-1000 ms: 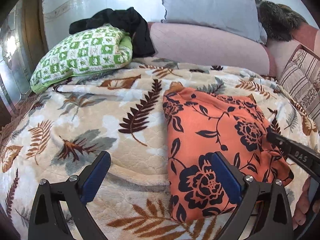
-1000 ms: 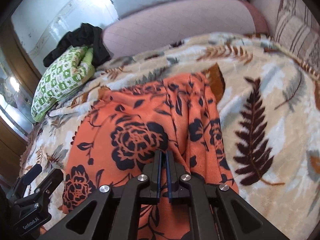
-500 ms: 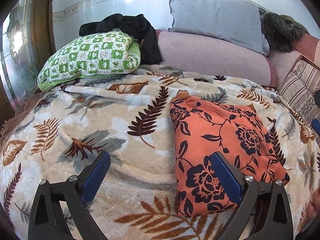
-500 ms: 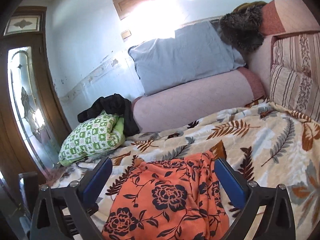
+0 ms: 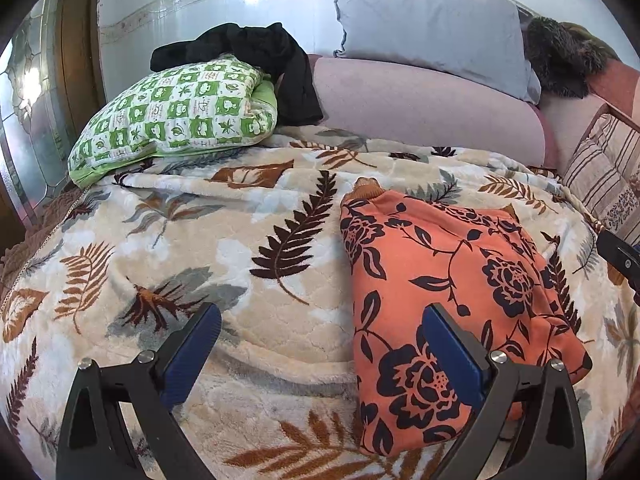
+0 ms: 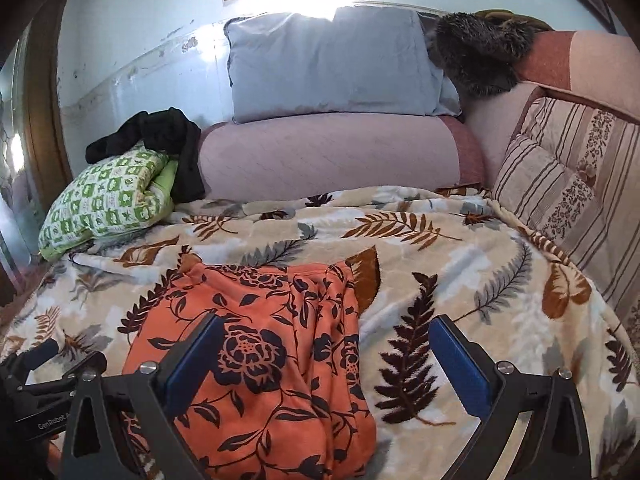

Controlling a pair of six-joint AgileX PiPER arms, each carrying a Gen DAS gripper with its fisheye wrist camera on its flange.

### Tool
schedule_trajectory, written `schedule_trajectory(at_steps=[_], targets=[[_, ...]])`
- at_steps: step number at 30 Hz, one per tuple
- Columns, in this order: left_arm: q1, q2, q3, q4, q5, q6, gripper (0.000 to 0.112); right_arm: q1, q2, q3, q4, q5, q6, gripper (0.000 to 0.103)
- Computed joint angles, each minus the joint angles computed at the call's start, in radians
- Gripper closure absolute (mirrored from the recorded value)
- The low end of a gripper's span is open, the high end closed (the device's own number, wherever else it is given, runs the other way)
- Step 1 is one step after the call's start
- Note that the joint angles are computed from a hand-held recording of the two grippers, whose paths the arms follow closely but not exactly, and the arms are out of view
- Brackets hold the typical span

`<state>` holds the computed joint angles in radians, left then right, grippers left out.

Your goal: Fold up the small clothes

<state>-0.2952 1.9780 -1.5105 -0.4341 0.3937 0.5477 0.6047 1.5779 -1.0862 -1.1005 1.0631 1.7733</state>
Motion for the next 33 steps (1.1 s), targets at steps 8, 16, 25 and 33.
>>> schedule_trajectory(at_steps=[8, 16, 25, 33], targets=[[-0.005, 0.078, -0.115, 0.05, 0.055, -0.066, 0.011, -0.031, 0.071, -0.084, 0.004, 0.021, -0.082, 0.0], [0.002, 0.087, -0.13, 0.045, 0.079, -0.066, 0.011, -0.033, 0.11, -0.111, 0.021, 0.028, -0.112, 0.0], [-0.004, 0.064, -0.105, 0.022, 0.077, -0.033, 0.011, -0.016, 0.116, -0.118, 0.019, 0.06, -0.121, 0.0], [-0.015, 0.085, -0.143, 0.027, 0.115, -0.068, 0.011, -0.026, 0.125, -0.118, 0.029, 0.067, -0.138, 0.0]])
